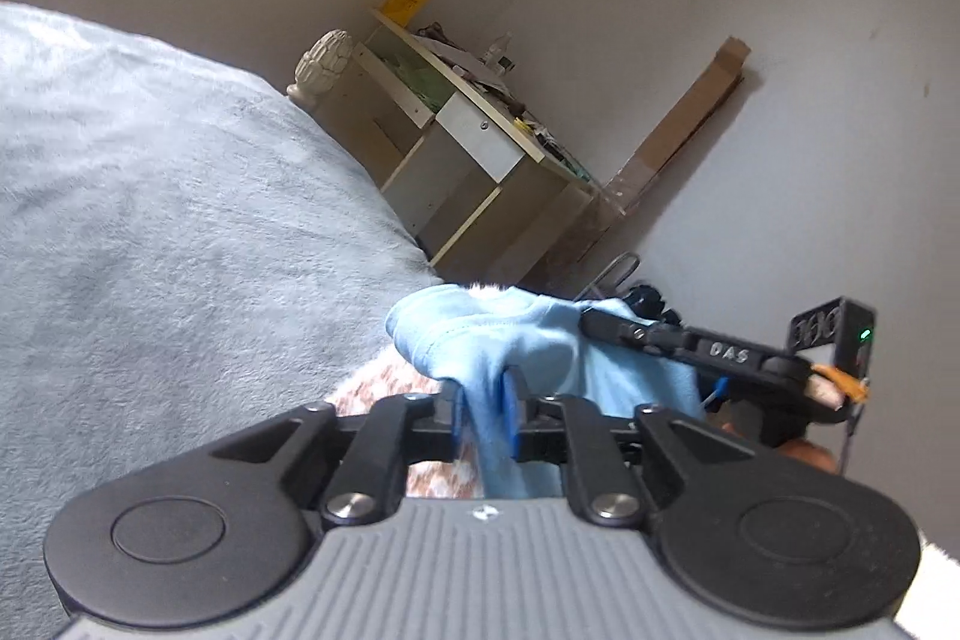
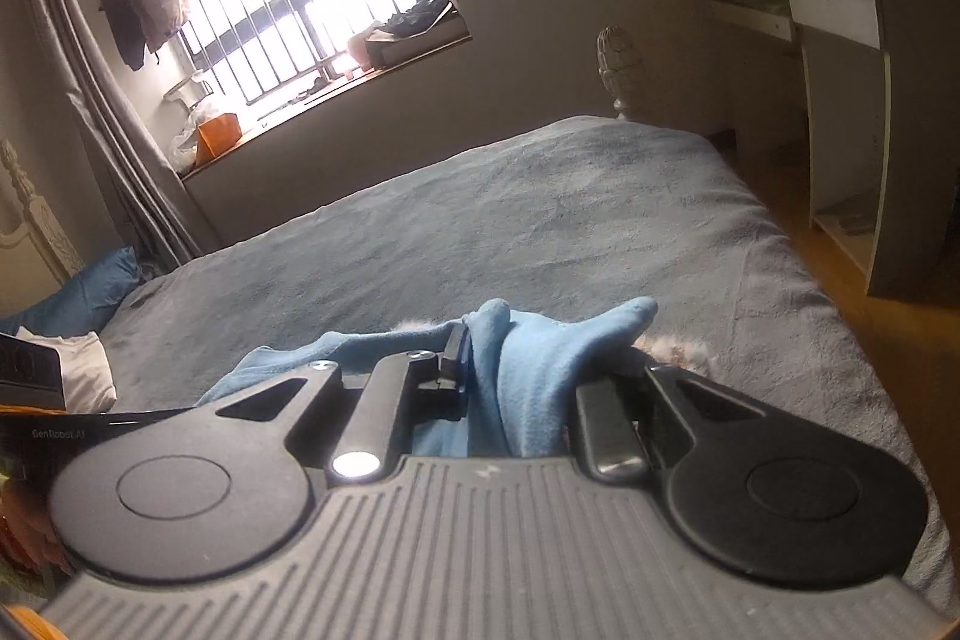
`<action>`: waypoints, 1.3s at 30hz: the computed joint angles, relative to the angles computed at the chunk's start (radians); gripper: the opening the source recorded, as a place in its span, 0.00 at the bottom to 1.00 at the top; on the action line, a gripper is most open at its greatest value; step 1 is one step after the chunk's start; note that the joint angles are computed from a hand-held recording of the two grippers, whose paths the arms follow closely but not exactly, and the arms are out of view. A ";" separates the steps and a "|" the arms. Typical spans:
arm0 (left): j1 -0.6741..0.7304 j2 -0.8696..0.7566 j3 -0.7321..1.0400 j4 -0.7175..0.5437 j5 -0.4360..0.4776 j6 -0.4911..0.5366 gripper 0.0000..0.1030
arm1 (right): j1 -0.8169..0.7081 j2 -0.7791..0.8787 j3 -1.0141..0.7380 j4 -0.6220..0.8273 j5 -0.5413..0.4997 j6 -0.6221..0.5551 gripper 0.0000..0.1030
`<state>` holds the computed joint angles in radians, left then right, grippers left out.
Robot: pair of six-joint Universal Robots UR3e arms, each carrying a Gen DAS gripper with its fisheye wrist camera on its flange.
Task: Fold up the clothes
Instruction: 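Carry the lifted shirt with both grippers toward the pink knit stack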
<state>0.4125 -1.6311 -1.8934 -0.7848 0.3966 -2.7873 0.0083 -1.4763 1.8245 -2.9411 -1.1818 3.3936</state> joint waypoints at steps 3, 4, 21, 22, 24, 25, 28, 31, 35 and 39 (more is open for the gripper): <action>-0.019 -0.061 0.047 0.001 -0.022 -0.039 0.33 | -0.046 0.014 0.025 -0.046 0.079 0.055 0.15; -0.025 -0.081 0.061 0.002 -0.028 -0.053 0.35 | -0.066 0.017 0.040 -0.071 0.115 0.080 0.18; -0.002 -0.209 -0.018 0.463 0.055 -0.402 0.36 | -0.132 0.009 0.185 -0.308 -0.022 0.241 0.64; 0.008 -0.202 -0.023 0.466 0.060 -0.406 0.36 | -0.143 -0.017 0.208 -0.319 -0.041 0.255 0.64; 0.033 -0.194 -0.017 0.462 0.056 -0.392 0.36 | -0.185 -0.105 0.275 -0.320 -0.028 0.279 0.64; 0.047 -0.182 -0.018 0.454 0.044 -0.367 0.36 | -0.208 -0.170 0.322 -0.315 -0.012 0.281 0.63; 0.077 -0.119 -0.009 0.314 -0.014 -0.177 0.36 | -0.284 -0.470 0.474 -0.179 0.062 0.238 0.56; 0.078 -0.041 0.022 0.062 -0.067 0.108 0.36 | -0.279 -0.785 0.581 0.014 0.033 0.243 0.41; 0.066 0.076 0.115 -0.471 -0.078 0.569 0.39 | 0.061 -0.940 0.628 0.172 -0.319 0.379 0.30; 0.063 0.163 0.193 -0.798 -0.005 0.847 0.41 | 0.480 -0.730 0.644 0.074 -0.753 0.631 0.30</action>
